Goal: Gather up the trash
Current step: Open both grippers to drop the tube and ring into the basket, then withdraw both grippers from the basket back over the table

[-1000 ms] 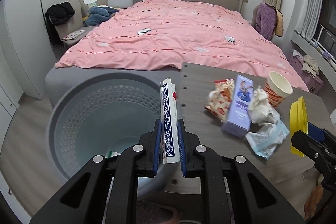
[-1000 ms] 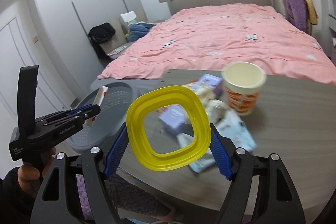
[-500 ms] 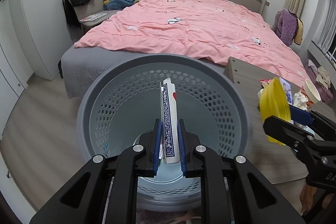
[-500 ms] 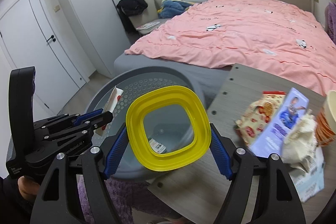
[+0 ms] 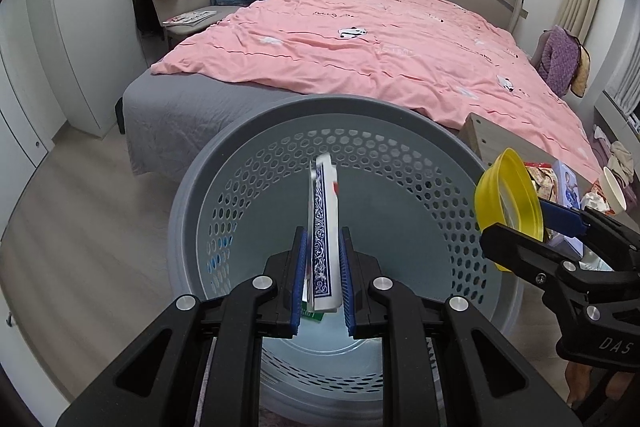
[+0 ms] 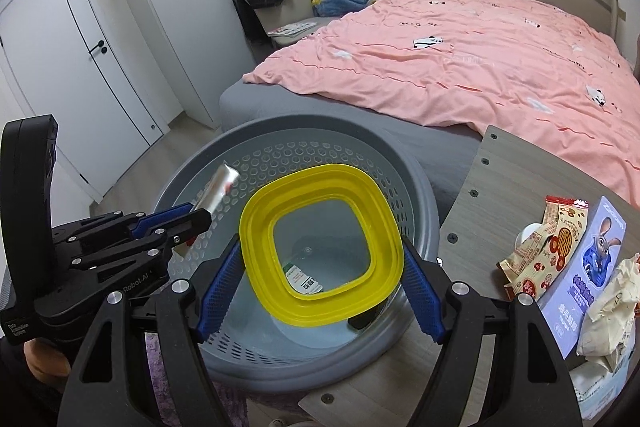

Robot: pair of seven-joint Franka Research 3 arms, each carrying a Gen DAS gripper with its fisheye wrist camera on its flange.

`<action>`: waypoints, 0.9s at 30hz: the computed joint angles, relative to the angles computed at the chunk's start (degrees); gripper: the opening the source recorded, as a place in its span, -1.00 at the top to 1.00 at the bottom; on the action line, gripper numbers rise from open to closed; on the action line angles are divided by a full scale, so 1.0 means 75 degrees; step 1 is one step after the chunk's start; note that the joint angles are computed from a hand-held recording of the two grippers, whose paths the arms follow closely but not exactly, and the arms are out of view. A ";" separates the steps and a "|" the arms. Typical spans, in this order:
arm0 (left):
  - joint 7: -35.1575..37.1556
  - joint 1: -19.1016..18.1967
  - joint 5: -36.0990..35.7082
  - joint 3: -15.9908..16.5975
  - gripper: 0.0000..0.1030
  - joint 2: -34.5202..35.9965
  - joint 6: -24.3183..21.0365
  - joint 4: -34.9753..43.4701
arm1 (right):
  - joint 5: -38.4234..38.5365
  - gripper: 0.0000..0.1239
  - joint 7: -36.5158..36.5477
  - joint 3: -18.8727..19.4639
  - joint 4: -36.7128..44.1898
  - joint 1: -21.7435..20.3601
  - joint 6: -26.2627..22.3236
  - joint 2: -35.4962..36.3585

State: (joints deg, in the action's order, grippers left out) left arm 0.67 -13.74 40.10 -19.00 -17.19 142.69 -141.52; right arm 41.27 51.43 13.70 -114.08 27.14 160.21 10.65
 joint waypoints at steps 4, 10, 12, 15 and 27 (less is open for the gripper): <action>-0.0090 0.0024 0.0052 -0.0016 0.45 -0.0065 -0.0064 -0.0042 | -0.0068 -0.24 0.0059 -0.0008 0.0011 0.0017 0.0062 0.0007; -0.0210 0.0007 0.0019 -0.0039 0.15 -0.0186 -0.0222 -0.0120 | -0.0026 -0.32 0.0041 0.0002 -0.0003 0.0007 0.0151 -0.0007; -0.0234 -0.0005 -0.0017 -0.0041 0.14 -0.0211 -0.0262 -0.0149 | -0.0051 -0.32 0.0070 -0.0002 -0.0009 0.0013 0.0140 -0.0005; -0.0227 -0.0016 -0.0065 -0.0034 0.13 -0.0228 -0.0317 -0.0161 | -0.0044 -0.32 0.0071 0.0002 -0.0024 0.0005 0.0119 -0.0018; -0.0356 -0.0082 -0.0048 -0.0125 -0.10 -0.0366 -0.0581 -0.0157 | 0.0161 -0.32 -0.0090 0.0029 -0.0097 -0.0013 0.0144 -0.0065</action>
